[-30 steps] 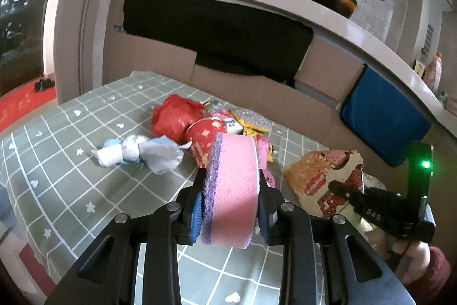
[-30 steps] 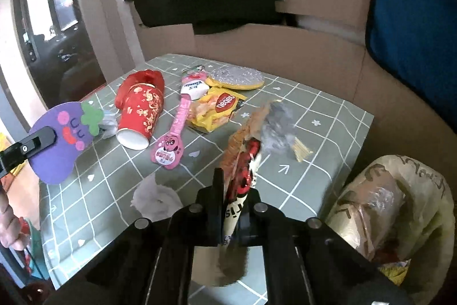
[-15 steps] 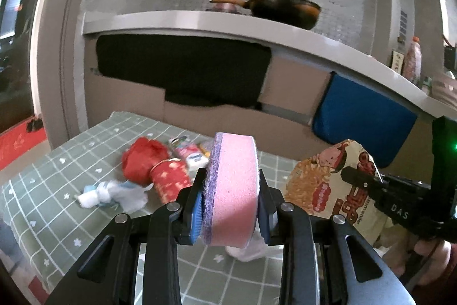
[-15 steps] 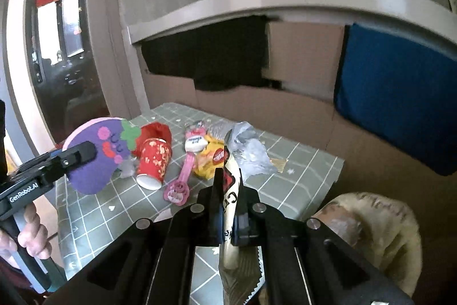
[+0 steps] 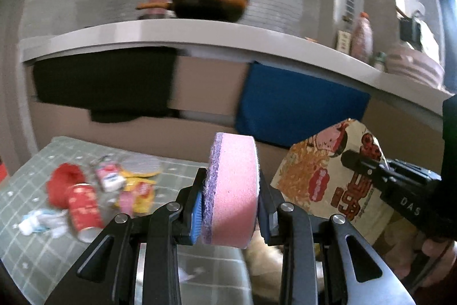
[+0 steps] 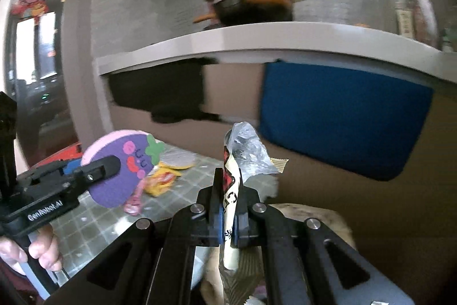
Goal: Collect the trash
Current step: 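Carry the pink sponge and snack bag over the beige bin with both grippers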
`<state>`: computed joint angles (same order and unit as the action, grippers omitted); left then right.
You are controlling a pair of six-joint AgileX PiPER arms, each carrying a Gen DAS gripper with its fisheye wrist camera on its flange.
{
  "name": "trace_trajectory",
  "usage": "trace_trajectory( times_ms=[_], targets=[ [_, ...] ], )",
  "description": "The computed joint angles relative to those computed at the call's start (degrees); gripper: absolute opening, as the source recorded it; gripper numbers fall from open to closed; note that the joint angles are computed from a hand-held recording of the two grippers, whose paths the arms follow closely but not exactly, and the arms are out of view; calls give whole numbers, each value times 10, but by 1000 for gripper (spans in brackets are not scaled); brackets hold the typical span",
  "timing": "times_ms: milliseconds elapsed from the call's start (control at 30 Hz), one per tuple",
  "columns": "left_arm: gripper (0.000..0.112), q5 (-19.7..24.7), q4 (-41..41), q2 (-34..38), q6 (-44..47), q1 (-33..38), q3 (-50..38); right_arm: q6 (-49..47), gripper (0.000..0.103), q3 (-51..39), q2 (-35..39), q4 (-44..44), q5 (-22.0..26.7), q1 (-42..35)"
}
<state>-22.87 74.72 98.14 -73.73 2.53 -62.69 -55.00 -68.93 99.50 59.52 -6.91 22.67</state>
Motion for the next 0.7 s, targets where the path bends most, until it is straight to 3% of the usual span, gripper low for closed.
trace_trajectory(
  times_ms=[200,367,700],
  targets=[
    [32,18,-36,32,35,-65,-29,84,4,50,-37,-73,-31,-39],
    [32,20,-25,72,23,-94,-60,223,4,71,-36,-192,-26,-78],
    [32,16,128,163,-143,-117,-135,532,4,54,30,-480,-17,-120]
  ],
)
